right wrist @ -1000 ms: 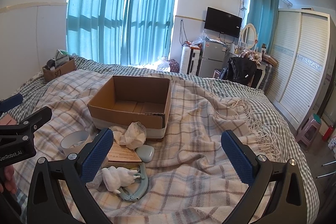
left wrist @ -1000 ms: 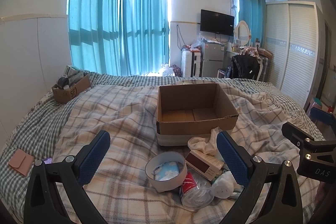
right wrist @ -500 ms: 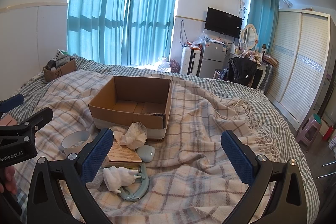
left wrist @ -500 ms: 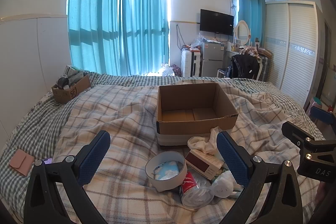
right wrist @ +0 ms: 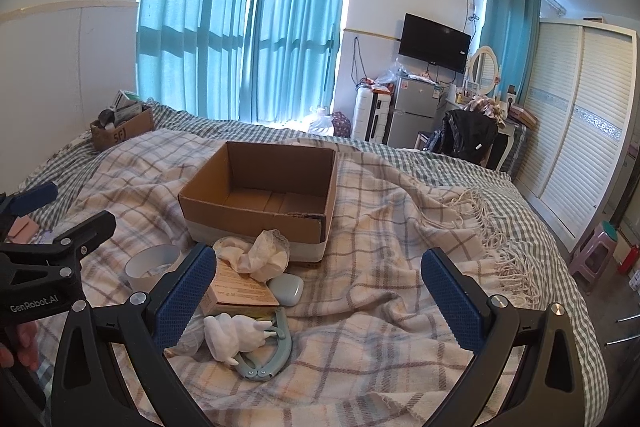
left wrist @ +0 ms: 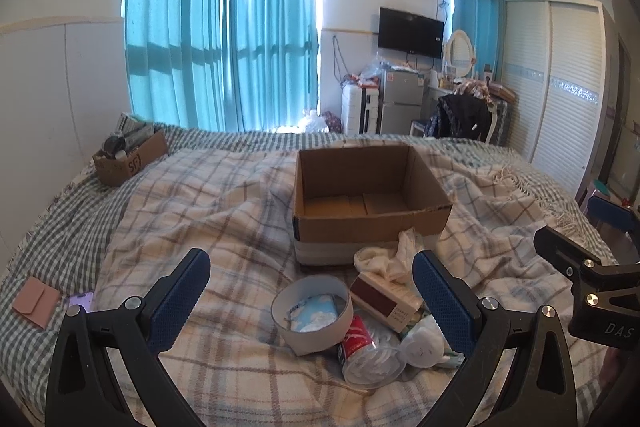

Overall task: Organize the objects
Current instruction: 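Grasp the white paper cup with the left tool while the right tool grasps the white figurine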

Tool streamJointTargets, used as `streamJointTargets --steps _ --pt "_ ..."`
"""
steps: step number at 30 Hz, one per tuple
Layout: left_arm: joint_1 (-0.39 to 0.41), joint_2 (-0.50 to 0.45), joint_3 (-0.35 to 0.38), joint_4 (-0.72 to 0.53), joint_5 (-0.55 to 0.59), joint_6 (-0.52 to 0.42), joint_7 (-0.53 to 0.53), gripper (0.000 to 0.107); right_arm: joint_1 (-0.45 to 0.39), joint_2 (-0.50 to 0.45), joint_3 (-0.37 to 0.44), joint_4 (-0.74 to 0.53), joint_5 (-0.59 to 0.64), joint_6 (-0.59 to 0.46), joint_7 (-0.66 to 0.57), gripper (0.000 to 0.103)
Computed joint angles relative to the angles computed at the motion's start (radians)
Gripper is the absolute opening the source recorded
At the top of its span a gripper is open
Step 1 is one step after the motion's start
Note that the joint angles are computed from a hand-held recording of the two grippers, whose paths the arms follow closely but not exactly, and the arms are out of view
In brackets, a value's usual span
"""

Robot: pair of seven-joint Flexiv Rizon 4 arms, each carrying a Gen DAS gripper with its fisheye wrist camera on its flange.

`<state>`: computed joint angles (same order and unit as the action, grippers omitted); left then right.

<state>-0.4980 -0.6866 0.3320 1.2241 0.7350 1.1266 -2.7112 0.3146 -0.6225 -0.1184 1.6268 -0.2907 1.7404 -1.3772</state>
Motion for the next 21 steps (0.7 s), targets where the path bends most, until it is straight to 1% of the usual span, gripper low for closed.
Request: streamJointTargets --steps 4,6,9,11,13,18,21 --pt "0.040 -0.023 -0.049 0.005 -0.066 -0.018 0.066 0.103 -0.031 -0.022 0.040 -0.026 -0.021 -0.053 -0.011 0.103" --pt "0.069 -0.038 -0.081 0.009 -0.120 -0.019 0.112 0.103 -0.048 -0.037 0.062 -0.045 -0.031 -0.090 -0.014 0.103" --pt "0.107 -0.064 -0.122 0.013 -0.210 -0.016 0.190 0.103 -0.086 -0.063 0.113 -0.082 -0.039 -0.154 -0.026 0.103" --pt "0.132 -0.083 -0.146 0.014 -0.274 -0.009 0.241 0.103 -0.126 -0.085 0.173 -0.114 -0.036 -0.199 -0.051 0.103" --pt "0.155 -0.098 -0.168 0.016 -0.342 -0.012 0.285 0.103 -0.146 -0.100 0.207 -0.136 -0.027 -0.239 -0.072 0.103" --pt "0.179 -0.149 -0.180 -0.016 -0.473 -0.035 0.344 0.103 -0.166 -0.132 0.261 -0.181 0.001 -0.326 -0.141 0.103" --pt "0.186 -0.188 -0.183 -0.057 -0.519 -0.055 0.390 0.099 -0.161 -0.148 0.273 -0.203 0.014 -0.384 -0.186 0.103"
